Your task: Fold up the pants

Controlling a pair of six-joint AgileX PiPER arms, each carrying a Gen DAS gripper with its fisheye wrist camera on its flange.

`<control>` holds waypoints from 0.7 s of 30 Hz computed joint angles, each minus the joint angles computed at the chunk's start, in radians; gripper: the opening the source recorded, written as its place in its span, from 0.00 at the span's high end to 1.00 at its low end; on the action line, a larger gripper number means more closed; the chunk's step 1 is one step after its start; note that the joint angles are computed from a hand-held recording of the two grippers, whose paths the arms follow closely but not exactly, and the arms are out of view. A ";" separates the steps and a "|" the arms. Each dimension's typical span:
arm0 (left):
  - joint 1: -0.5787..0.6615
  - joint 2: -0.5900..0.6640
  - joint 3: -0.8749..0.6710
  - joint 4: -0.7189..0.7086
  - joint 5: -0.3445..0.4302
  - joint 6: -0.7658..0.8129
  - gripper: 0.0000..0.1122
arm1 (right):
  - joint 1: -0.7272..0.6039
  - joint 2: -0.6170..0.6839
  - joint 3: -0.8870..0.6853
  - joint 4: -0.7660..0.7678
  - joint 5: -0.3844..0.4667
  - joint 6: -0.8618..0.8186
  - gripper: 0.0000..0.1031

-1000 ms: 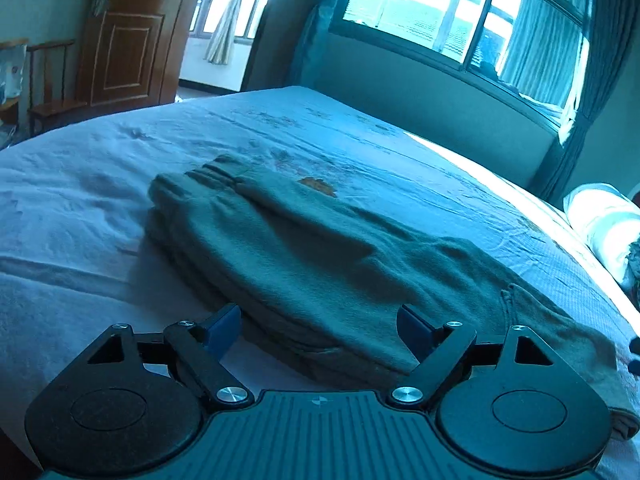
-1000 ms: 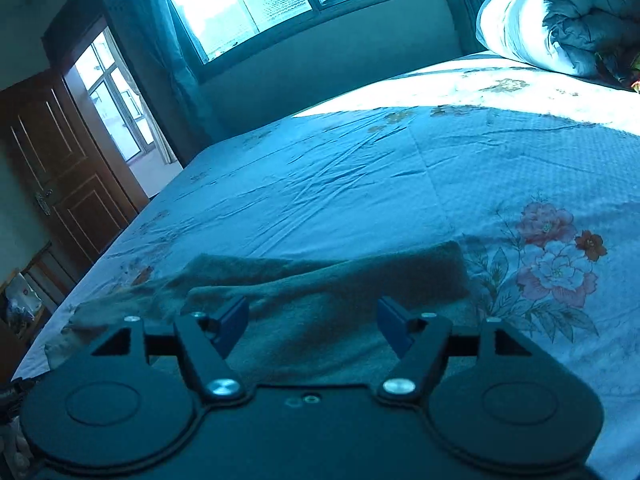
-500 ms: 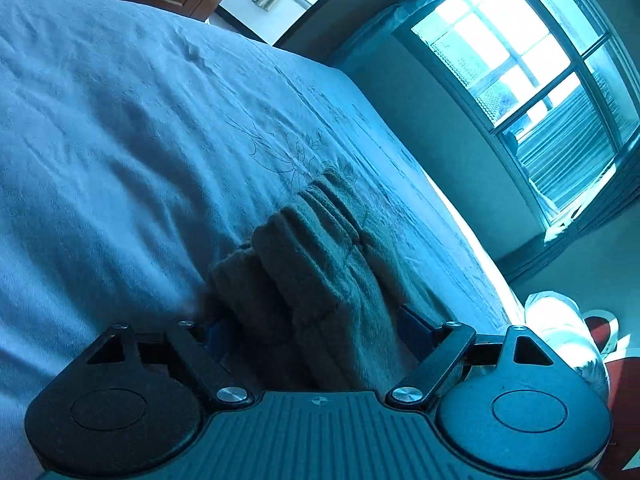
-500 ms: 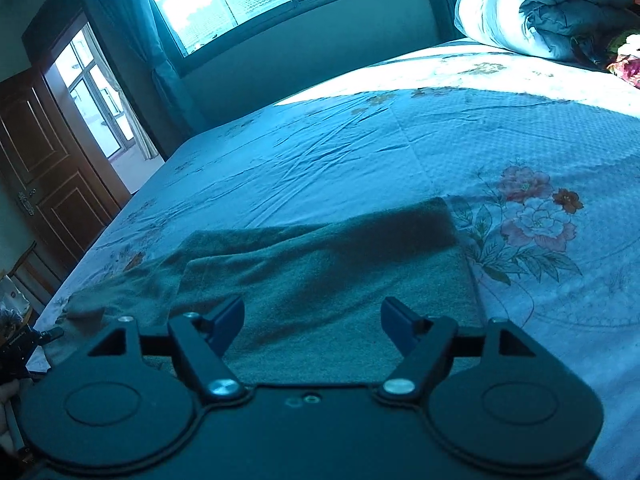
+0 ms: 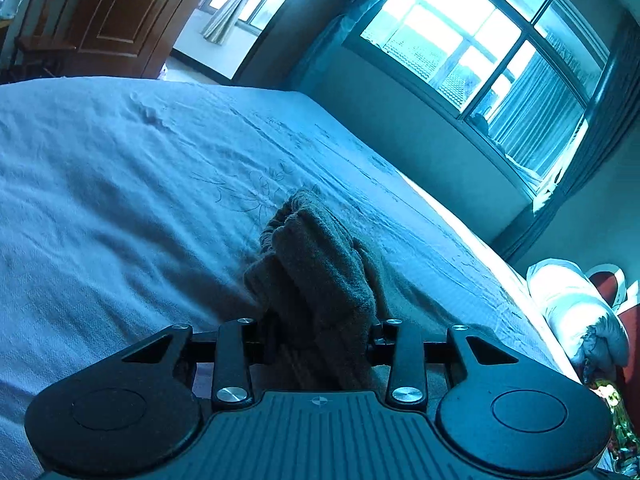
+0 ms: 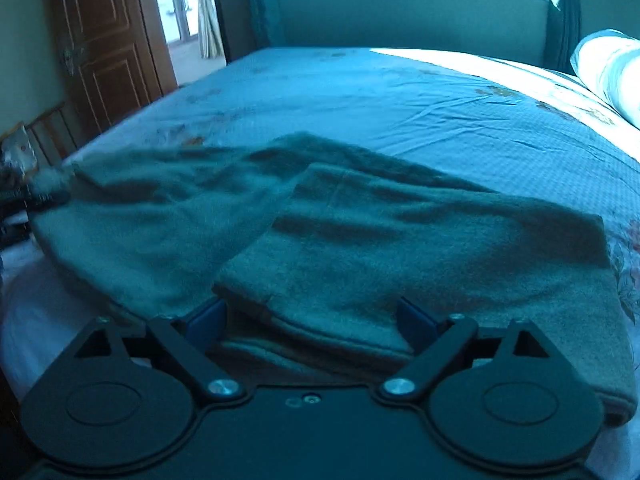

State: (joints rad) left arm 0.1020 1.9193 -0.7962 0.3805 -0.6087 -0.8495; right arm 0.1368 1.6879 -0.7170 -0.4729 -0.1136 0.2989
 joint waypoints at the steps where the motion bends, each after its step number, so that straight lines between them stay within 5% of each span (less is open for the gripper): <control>1: -0.003 -0.003 -0.006 0.003 0.010 0.003 0.67 | 0.002 0.013 0.000 0.054 -0.018 -0.069 0.08; 3: -0.015 -0.019 -0.016 -0.007 0.066 0.021 0.67 | 0.001 0.028 -0.012 0.099 -0.021 -0.088 0.06; 6: -0.036 -0.055 -0.006 -0.061 0.105 0.086 0.67 | -0.023 -0.051 0.024 -0.115 -0.032 0.139 0.14; 10: -0.103 -0.149 0.034 -0.200 0.103 0.267 0.68 | -0.287 -0.178 0.177 -0.508 -0.355 0.539 0.06; 14: -0.280 -0.240 -0.038 -0.468 0.200 0.599 0.70 | -0.608 -0.157 0.154 -0.775 -0.556 0.915 0.06; 21: -0.637 -0.144 -0.385 -1.017 0.335 1.299 0.70 | -0.924 -0.047 0.016 -0.967 -0.713 1.184 0.06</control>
State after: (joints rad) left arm -0.5355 1.7755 -1.1810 -0.6364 -0.2738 0.4498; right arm -0.7871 1.6413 -0.7007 -1.4398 -0.8267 1.4832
